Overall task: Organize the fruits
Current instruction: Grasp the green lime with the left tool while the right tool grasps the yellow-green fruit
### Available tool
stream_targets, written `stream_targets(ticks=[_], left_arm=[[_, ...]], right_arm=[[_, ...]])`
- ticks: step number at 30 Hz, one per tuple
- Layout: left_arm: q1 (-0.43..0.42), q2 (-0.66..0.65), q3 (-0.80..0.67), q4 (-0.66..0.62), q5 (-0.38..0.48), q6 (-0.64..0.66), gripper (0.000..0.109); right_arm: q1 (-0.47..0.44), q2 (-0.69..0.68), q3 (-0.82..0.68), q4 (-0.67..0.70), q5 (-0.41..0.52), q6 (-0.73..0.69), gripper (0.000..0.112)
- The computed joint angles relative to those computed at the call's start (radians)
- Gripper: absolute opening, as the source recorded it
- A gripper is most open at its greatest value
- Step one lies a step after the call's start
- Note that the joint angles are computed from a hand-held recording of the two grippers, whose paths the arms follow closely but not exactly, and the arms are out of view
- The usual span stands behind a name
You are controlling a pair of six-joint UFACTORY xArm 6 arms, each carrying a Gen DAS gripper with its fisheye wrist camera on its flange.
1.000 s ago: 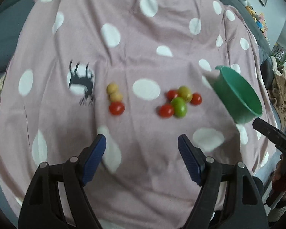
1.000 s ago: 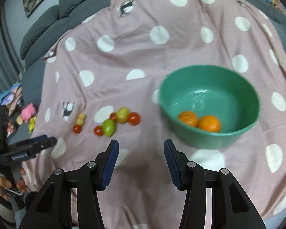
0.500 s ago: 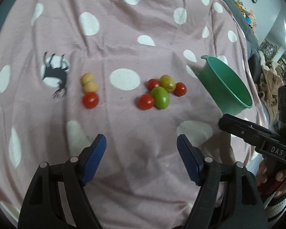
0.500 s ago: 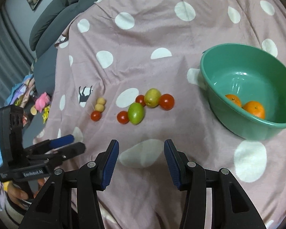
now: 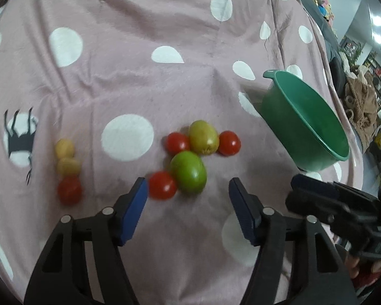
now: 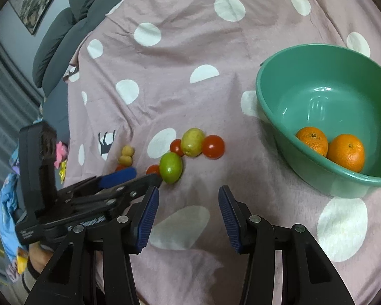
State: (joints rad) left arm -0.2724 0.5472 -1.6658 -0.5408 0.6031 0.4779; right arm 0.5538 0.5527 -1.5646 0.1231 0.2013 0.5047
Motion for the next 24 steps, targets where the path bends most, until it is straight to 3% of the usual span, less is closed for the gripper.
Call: stream_targets(ticks=[11, 18, 24], left_arm=[[-0.025, 0.144, -0.175, 0.193, 0.039, -0.071, 0.037], [0.018, 0.127, -0.149, 0.033, 0.042, -0.018, 0.035], [0.072, 0.089, -0.115, -0.057, 0.022, -0.005, 0.035]], right_arm=[[-0.006, 0.034, -0.038, 0.119, -0.003, -0.100, 0.050], [-0.008, 0.082, -0.122, 0.111, 0.036, -0.130, 0.050], [-0.017, 0.208, -0.359, -0.049, 0.155, -0.087, 0.050]])
